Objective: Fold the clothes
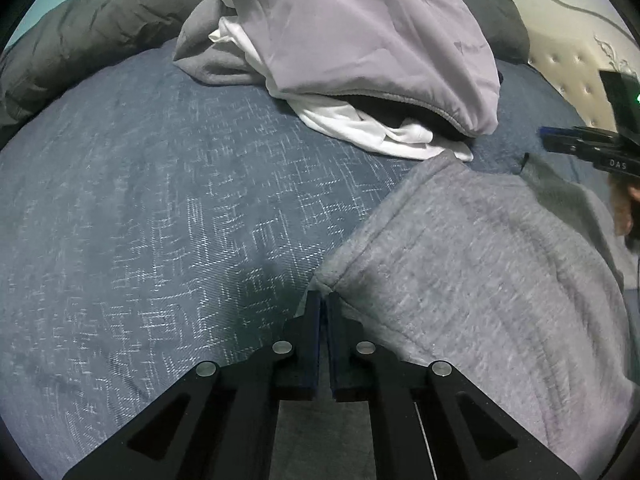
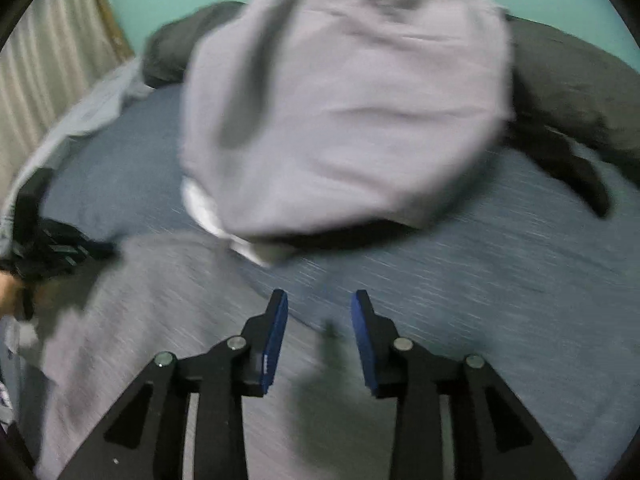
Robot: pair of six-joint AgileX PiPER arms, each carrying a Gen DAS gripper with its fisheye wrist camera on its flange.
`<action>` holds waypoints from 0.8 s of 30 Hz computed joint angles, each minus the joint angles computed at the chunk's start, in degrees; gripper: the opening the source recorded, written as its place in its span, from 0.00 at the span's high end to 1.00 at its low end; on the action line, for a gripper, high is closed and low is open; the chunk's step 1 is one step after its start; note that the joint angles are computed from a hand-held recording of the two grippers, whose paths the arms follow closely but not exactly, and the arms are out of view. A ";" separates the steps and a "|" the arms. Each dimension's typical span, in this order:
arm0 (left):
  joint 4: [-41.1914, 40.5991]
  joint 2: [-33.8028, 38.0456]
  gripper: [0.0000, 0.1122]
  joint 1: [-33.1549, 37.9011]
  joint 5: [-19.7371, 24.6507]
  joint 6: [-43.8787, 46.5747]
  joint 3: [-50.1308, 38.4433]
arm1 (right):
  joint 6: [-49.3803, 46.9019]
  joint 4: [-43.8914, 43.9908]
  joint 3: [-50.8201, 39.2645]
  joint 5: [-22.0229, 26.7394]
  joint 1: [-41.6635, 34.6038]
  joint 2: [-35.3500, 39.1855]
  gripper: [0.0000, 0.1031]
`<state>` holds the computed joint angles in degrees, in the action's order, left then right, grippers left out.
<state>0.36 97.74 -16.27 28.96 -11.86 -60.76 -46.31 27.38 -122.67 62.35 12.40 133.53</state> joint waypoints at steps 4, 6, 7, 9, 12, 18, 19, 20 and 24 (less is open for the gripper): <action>2.91 -0.13 0.96 -1.12 1.43 -2.72 -0.95 | -0.05 -5.43 0.43 0.39 -1.69 0.47 0.53; 4.02 0.13 0.96 -1.53 2.27 -3.84 -1.72 | -1.12 -7.41 3.69 -2.55 -1.86 -0.26 0.53; 4.42 0.47 0.96 -1.72 2.71 -4.19 -2.19 | -1.33 -7.59 4.26 -3.03 -1.95 0.06 0.53; 5.03 1.13 0.96 -2.11 3.23 -4.81 -2.71 | -1.39 -8.84 5.89 -5.36 -1.64 0.38 0.53; 6.29 1.76 0.96 -3.01 3.04 -6.33 -2.19 | -1.80 -10.88 7.59 -8.01 -0.47 0.88 0.86; 8.61 1.82 0.96 -2.90 0.85 -8.01 -0.17 | 2.88 -12.71 4.79 -13.99 0.16 0.61 0.96; 8.66 1.86 0.96 -2.66 0.40 -8.39 0.08 | 4.65 -14.69 0.91 -12.00 0.47 2.36 0.97; 8.74 1.95 0.96 -2.52 0.16 -8.66 0.15 | 5.92 -16.90 -2.02 -11.10 1.01 3.79 0.99; 9.50 2.60 0.97 -2.52 -0.03 -9.01 -0.06 | 7.95 -19.05 -11.98 -4.58 1.83 10.12 0.99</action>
